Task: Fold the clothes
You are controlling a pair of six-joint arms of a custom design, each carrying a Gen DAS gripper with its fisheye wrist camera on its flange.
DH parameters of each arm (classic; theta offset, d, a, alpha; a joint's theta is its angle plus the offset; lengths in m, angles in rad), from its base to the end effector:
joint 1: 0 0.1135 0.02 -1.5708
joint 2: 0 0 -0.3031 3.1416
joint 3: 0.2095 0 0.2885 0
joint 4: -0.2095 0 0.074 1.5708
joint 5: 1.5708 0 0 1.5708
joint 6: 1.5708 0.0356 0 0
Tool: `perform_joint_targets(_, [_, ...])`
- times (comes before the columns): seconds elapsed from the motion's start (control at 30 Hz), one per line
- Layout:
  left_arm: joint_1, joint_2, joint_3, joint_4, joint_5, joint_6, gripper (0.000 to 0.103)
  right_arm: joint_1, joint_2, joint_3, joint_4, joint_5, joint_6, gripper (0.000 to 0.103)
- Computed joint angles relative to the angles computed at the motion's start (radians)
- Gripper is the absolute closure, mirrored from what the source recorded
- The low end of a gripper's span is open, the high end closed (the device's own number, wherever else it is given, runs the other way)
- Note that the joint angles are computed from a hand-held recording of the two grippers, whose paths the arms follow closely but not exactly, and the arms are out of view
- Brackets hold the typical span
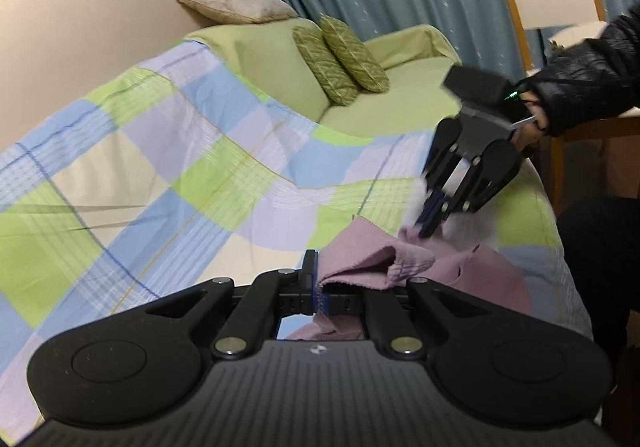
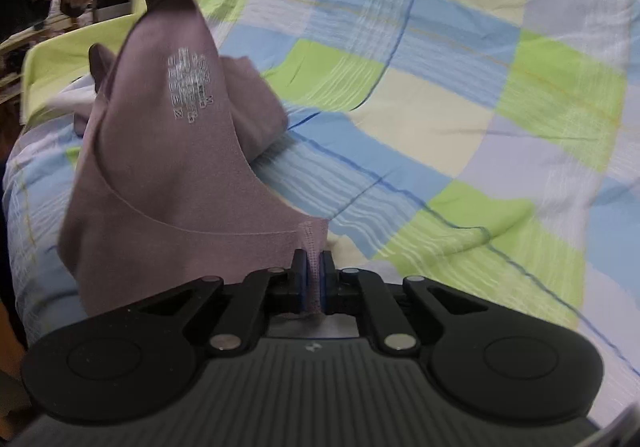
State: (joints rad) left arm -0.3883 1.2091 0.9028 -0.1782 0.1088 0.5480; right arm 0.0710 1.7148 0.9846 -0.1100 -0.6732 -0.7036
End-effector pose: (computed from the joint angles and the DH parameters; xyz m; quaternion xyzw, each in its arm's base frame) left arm 0.2731 -0.1159 0.3182 0.4108 0.7502 -0.0052 0.5181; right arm 0.3792 0.0492 0.1941 -0.4422 0.7717 0.1883 0.4164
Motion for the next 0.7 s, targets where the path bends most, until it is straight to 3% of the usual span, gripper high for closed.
perform_joint_targets(0.2, [-0.142, -0.21, 0.008, -0.072, -0.205, -0.088, 0.102, -0.041, -0.517, -0.206, 0.091, 0.146, 0.13, 0.1])
perform_joint_targets(0.37, [-0.409, -0.355, 0.134, -0.197, -0.54, -0.138, 0.102, -0.05, -0.931, -0.207, 0.047, 0.228, 0.208, 0.1])
perform_joint_targets(0.5, [-0.674, -0.376, 0.278, -0.258, -0.867, -0.125, 0.102, -0.022, -1.076, -0.126, 0.014, 0.294, 0.19, 0.101])
perform_joint_targets(0.57, [-0.771, -0.363, 0.349, -0.263, -0.984, -0.1, 0.102, -0.016, -1.095, -0.07, 0.015, 0.31, 0.188, 0.101])
perform_joint_targets(0.67, [-0.824, -0.338, 0.43, -0.271, -1.054, -0.091, 0.102, 0.031, -1.069, 0.038, 0.025, 0.373, 0.15, 0.101])
perform_joint_targets(0.7, [-0.791, -0.33, 0.44, -0.284, -1.031, -0.109, 0.102, 0.054, -1.054, 0.057, 0.033, 0.397, 0.127, 0.101])
